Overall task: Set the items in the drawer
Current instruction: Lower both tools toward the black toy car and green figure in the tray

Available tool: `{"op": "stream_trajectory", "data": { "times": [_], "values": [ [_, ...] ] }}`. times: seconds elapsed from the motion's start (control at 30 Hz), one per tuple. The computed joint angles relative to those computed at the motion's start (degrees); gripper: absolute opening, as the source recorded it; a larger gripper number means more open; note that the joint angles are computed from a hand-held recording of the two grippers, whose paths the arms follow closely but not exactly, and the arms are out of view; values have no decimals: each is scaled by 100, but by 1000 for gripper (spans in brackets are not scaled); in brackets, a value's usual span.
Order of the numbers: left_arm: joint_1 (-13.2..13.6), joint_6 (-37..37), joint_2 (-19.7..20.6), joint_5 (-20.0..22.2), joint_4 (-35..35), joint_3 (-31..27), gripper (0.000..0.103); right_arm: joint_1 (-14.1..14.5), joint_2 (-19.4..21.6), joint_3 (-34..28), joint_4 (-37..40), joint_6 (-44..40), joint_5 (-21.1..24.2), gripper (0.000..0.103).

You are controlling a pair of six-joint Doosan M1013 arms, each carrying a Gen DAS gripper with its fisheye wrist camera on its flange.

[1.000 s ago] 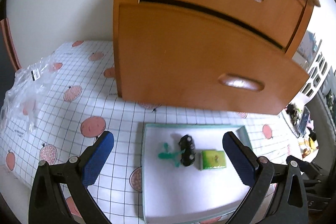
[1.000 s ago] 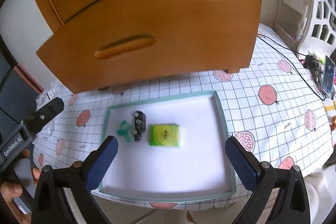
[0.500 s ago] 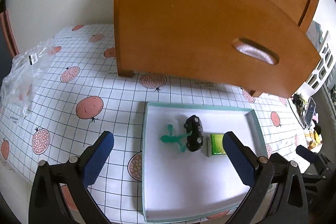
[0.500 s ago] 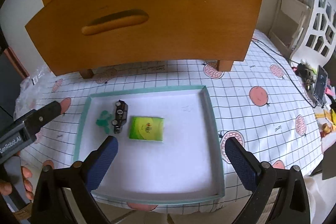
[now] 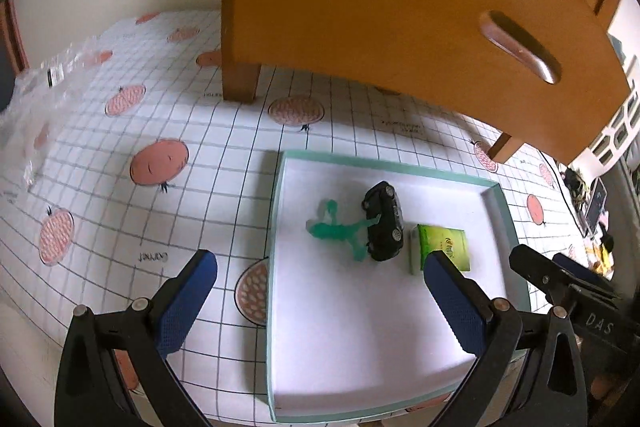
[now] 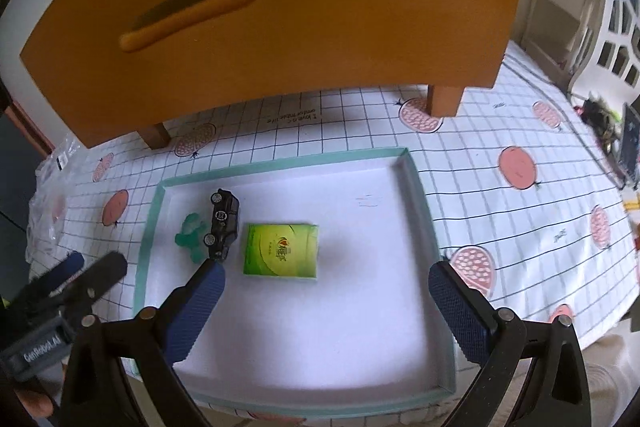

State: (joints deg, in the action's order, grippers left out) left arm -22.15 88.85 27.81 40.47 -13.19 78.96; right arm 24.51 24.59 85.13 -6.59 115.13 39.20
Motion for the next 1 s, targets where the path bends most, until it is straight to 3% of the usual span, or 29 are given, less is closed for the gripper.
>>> {"op": "stream_trajectory", "data": {
  "times": [0.3,0.47,0.63,1.0],
  "values": [
    [-16,70,116,162,-132,-88,103,-268,-58,235,946,35,-342,103],
    [-8,199,210,320,-316,-181,102,-343,1,214,1031,350,-159,103],
    [-32,304,300,455,-354,-289,96,-323,122,92,1199,3,-30,103],
    [-75,524,668,974,-622,-770,93,-247,260,-14,981,-159,-108,103]
  ]
}}
